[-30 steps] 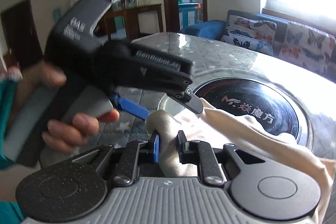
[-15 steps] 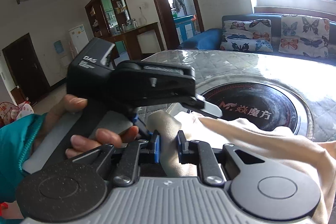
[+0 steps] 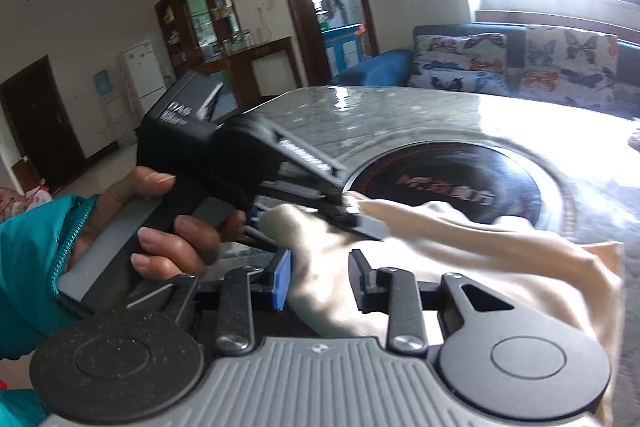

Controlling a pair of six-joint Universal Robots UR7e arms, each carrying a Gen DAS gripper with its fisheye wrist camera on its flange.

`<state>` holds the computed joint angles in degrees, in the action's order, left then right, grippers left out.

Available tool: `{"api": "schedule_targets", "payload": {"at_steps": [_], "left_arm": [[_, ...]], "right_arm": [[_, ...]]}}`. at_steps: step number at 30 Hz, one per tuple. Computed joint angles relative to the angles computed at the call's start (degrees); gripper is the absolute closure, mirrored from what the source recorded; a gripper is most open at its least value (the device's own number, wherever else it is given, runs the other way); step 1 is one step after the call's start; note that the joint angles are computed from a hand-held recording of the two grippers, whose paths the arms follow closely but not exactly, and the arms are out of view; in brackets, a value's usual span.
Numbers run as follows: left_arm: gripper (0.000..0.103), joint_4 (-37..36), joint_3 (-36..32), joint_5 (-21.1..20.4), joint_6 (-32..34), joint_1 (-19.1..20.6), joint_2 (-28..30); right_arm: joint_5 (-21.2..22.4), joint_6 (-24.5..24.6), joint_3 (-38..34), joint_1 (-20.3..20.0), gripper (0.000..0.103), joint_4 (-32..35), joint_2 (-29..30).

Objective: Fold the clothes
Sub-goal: 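Lift the shirt bundle with both tools and carry it across the table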

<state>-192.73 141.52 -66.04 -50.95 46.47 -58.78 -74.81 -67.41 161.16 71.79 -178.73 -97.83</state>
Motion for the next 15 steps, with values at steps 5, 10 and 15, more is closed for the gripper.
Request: {"api": "schedule_targets", "payload": {"at_steps": [5, 10, 15], "left_arm": [[0.076, 0.24, -0.48, 0.07, 1.79, 0.03, 0.39], [0.075, 0.34, -0.64, 0.17, 2.75, -0.06, 0.63], [0.075, 1.46, -1.04, 0.99, 3.92, -0.52, 0.72]], "right_arm": [[-0.97, 1.83, 0.24, -4.33, 0.071, -10.11, -0.12], [-4.11, 7.46, -2.32, -7.01, 0.071, -24.00, 7.16], [-6.68, 10.50, -6.02, -8.07, 0.071, -28.66, 13.10]]}}
